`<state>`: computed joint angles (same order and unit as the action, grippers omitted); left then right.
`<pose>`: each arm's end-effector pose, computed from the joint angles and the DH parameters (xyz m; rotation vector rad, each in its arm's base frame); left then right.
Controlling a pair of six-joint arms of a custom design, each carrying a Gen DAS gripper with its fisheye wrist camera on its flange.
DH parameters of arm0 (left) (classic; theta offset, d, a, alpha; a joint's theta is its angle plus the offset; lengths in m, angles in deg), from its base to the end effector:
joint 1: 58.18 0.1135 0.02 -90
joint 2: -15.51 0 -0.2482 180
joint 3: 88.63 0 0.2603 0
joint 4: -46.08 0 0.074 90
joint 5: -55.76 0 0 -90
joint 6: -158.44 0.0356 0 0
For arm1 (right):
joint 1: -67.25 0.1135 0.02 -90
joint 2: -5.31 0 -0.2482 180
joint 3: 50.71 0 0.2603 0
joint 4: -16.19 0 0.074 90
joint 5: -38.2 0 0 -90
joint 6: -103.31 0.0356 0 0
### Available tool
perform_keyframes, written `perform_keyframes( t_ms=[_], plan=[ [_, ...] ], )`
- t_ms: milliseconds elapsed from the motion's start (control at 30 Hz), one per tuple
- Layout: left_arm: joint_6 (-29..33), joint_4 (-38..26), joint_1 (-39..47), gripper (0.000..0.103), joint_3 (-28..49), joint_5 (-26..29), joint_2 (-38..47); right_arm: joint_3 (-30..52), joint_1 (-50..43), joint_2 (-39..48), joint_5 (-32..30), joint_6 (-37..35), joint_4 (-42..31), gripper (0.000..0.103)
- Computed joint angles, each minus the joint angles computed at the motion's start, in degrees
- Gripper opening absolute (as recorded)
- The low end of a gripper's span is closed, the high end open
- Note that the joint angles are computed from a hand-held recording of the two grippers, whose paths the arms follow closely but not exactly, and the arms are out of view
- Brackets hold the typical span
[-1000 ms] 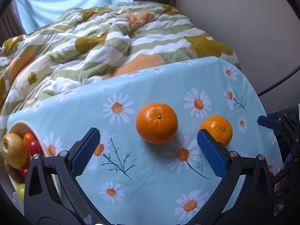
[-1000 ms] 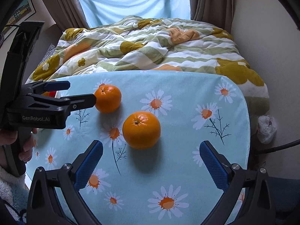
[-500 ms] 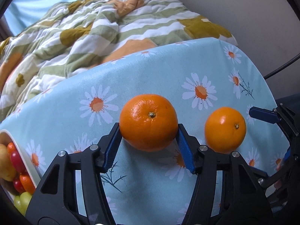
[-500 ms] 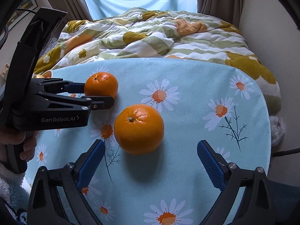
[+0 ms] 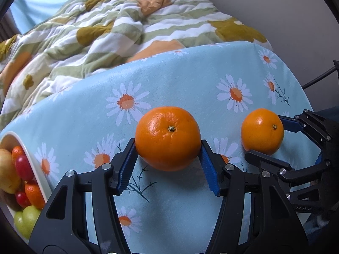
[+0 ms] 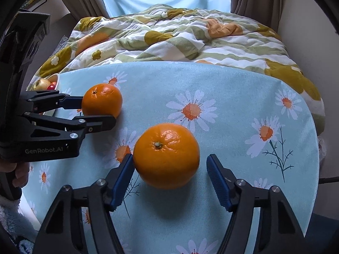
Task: Organize fruits
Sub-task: 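Grasp one orange with the left gripper while the right gripper grasps the other orange, then place the orange into the bowl with the left gripper while the right gripper drops its orange there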
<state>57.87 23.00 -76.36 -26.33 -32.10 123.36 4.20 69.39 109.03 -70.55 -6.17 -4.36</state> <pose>0.3020 -0.1006 0.0619 0.1945 2.7771 -0.1808 0.2876 0.0222 0.0579 -0.5894 2.6515 0.3686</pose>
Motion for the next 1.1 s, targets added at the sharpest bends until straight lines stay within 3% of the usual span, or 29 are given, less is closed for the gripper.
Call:
perform_keyframes(
  t_ms=[200,267,600,900,1100],
  plan=[
    [-1.03,0.97,0.33,0.064,-1.24,-0.38,-0.62,0.70,0.54,1.28,-0.10,-0.96,0.74,0.062],
    [-1.38,1.33,0.56,0.064,-1.82,-0.51,-1.00,1.00,0.72,1.49,-0.66,-1.65,0.57,0.055],
    [-3.49,2.02,1.18,0.064,-6.54,-1.88,-6.83,0.21,1.64,-2.61,-1.53,-2.41,-1.73,0.055],
    [-5.32,-0.69,4.72,0.064,-14.67,-2.21,-22.11,-0.29,4.84,-11.88,-2.34,-0.18,-6.72,0.055],
    [-2.60,-7.12,10.61,0.064,-18.93,-0.69,-36.08,-0.37,9.79,-18.36,-0.77,3.46,-9.88,0.055]
  ],
)
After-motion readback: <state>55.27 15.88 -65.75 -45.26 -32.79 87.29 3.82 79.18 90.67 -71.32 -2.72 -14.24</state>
